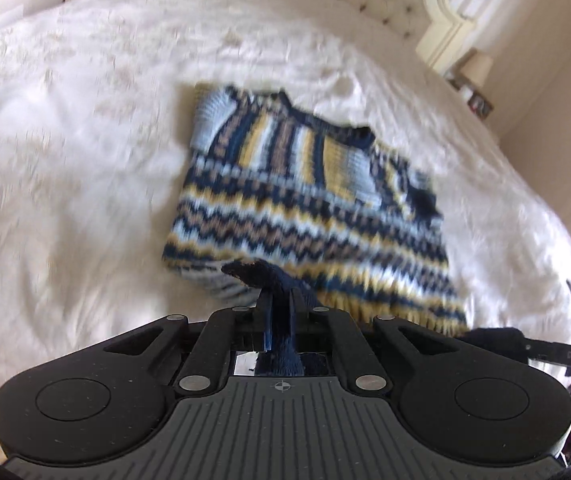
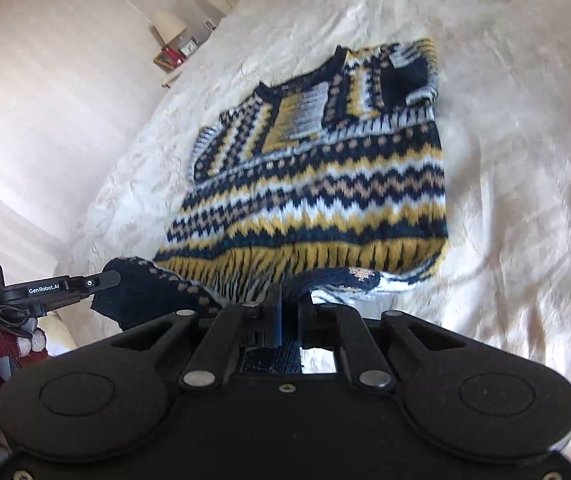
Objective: Fold small clothes
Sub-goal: 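Grasp the hem with both grippers and fold it up over the collar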
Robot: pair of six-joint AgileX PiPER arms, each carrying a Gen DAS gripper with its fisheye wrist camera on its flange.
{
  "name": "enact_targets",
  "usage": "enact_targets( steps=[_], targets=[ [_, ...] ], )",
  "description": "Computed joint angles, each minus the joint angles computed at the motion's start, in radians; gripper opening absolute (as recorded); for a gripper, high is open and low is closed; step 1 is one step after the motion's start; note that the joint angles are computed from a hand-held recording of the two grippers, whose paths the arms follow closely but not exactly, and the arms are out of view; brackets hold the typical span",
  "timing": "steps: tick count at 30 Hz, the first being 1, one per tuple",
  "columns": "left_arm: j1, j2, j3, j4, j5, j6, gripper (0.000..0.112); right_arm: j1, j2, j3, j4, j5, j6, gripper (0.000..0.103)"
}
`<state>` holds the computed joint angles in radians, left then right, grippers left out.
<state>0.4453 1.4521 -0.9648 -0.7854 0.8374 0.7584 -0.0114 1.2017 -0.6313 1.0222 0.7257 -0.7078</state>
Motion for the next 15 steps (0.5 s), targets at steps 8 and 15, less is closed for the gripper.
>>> enact_targets(
  steps=[8, 15],
  targets=[
    [-0.138, 0.14, -0.232, 0.005, -0.154, -0.203, 0.006, -0.051, 0.215, -0.26, 0.121, 0.017, -0.139, 0.013],
    [-0.207, 0.282, -0.431, 0.057, -0.227, -0.287, 0.006, -0.055, 0.403, -0.481, 0.161, -0.005, -0.169, 0.013]
  ],
)
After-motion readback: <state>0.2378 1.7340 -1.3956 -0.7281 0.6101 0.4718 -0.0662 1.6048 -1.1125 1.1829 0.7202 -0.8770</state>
